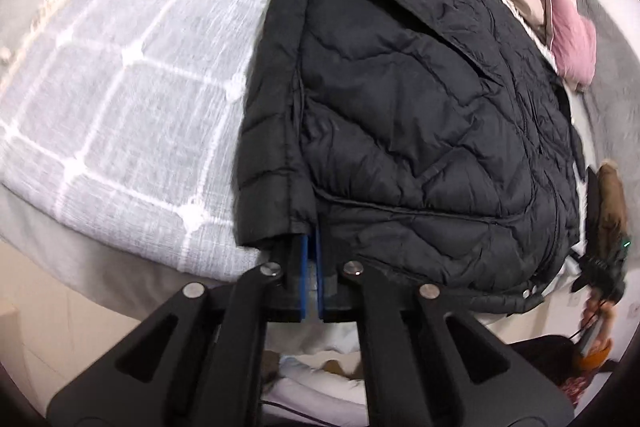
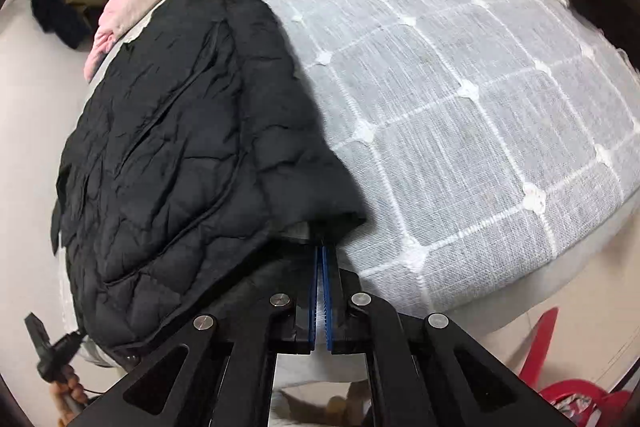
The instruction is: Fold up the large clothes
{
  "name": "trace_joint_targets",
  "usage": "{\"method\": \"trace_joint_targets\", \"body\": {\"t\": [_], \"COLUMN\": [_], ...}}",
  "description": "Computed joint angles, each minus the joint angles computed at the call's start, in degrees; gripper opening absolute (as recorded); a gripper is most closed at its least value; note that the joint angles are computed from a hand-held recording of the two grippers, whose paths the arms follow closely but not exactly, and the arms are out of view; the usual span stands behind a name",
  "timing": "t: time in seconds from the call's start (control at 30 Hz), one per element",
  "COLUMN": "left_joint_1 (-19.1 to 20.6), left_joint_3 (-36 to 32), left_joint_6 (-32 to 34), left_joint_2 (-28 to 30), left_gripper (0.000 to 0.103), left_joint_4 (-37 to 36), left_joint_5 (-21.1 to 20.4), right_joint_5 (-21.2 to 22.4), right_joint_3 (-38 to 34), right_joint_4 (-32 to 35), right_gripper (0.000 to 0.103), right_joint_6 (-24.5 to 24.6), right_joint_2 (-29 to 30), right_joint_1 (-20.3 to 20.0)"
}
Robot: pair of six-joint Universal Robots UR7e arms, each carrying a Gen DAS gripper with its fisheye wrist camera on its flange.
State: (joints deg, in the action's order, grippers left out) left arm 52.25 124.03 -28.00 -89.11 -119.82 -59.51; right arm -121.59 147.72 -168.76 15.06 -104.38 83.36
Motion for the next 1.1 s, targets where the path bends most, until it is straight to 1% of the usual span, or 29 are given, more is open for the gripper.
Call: {"method": "trace_joint_targets", "body": {"t": [0.03,0.07,0.1,0.13,0.17,0.23,0.3,0.37,0.4,0.43,0.5,0.57,0.63,0.7,0.73,0.8,0.9,0.97,1.0,1.1], "left_joint_1": [-0.84,-1.76,-2.62,-3.02,-2.87,-2.88,-2.61,-1.57,-0.90,-0.25,1.77,4.63,7.35,10.97,12.14,15.89,19.80,21.95,22.48,22.42], "left_joint_3": [0.00,0.06,0.22,0.05,0.18,-0.73,-1.97,-3.57,-4.70,-5.37,-8.00,-11.31,-14.17,-17.69,-18.66,-22.86,-28.30,-31.84,-32.84,-35.83], "left_joint_6": [-0.23,-0.35,-0.53,-0.43,0.33,1.34,2.00,3.40,3.67,4.00,4.26,5.00,6.22,7.88,8.27,8.63,6.57,7.07,9.17,14.32], "left_joint_2": [-0.28,-0.78,-1.52,-2.17,-3.11,-4.42,-4.80,-4.17,-3.43,-2.89,-0.56,2.50,5.59,9.91,11.36,15.77,20.40,23.92,25.42,29.16], "left_gripper": [0.010,0.019,0.026,0.044,0.056,0.058,0.061,0.073,0.075,0.078,0.079,0.080,0.080,0.080,0.080,0.080,0.080,0.078,0.077,0.074], "left_joint_4": [0.83,1.86,3.02,3.85,3.71,2.99,1.63,-1.74,-3.47,-4.76,-7.63,-10.82,-14.89,-21.17,-23.21,-27.61,-30.70,-34.56,-38.55,-46.06], "left_joint_5": [0.81,1.49,1.79,1.43,0.77,-0.12,-0.07,1.55,3.31,4.38,6.44,7.53,8.01,7.98,7.78,7.13,6.60,8.26,9.33,13.54], "right_joint_5": [-1.73,-5.00,-6.76,-8.57,-10.29,-13.85,-14.82,-14.11,-13.42,-12.81,-11.32,-9.93,-8.01,-5.75,-5.54,-7.01,-9.43,-12.04,-13.72,-16.75], "right_joint_3": [0.05,-0.03,-0.19,-0.37,-0.72,-2.23,-4.50,-6.91,-8.79,-10.03,-14.00,-16.37,-19.30,-21.19,-21.98,-23.20,-25.57,-27.27,-27.99,-29.41], "right_joint_4": [-0.83,-2.22,-2.95,-3.64,-3.76,-4.43,-4.73,-5.69,-5.87,-5.35,-5.52,-4.88,-3.76,-5.33,-6.67,-7.91,-5.90,-5.30,-6.07,-7.61], "right_gripper": [0.004,0.004,0.005,0.011,0.016,0.038,0.050,0.053,0.055,0.055,0.056,0.057,0.057,0.057,0.057,0.057,0.057,0.057,0.057,0.058], "right_joint_6": [-0.14,-0.11,0.01,0.07,0.42,0.65,0.12,-1.12,-1.65,-2.18,-3.11,-3.44,-3.31,-4.84,-5.97,-7.15,-7.98,-9.55,-11.40,-15.07], "right_joint_2": [-0.11,0.21,0.61,1.02,1.70,4.29,6.91,9.96,12.10,12.75,17.36,20.28,23.19,25.92,27.43,30.09,33.92,36.73,38.31,41.05], "right_joint_1": [1.13,3.70,5.39,7.23,8.68,12.12,14.82,16.34,16.83,16.73,16.98,16.49,15.35,13.97,13.45,12.97,12.00,12.01,12.27,12.87]}}
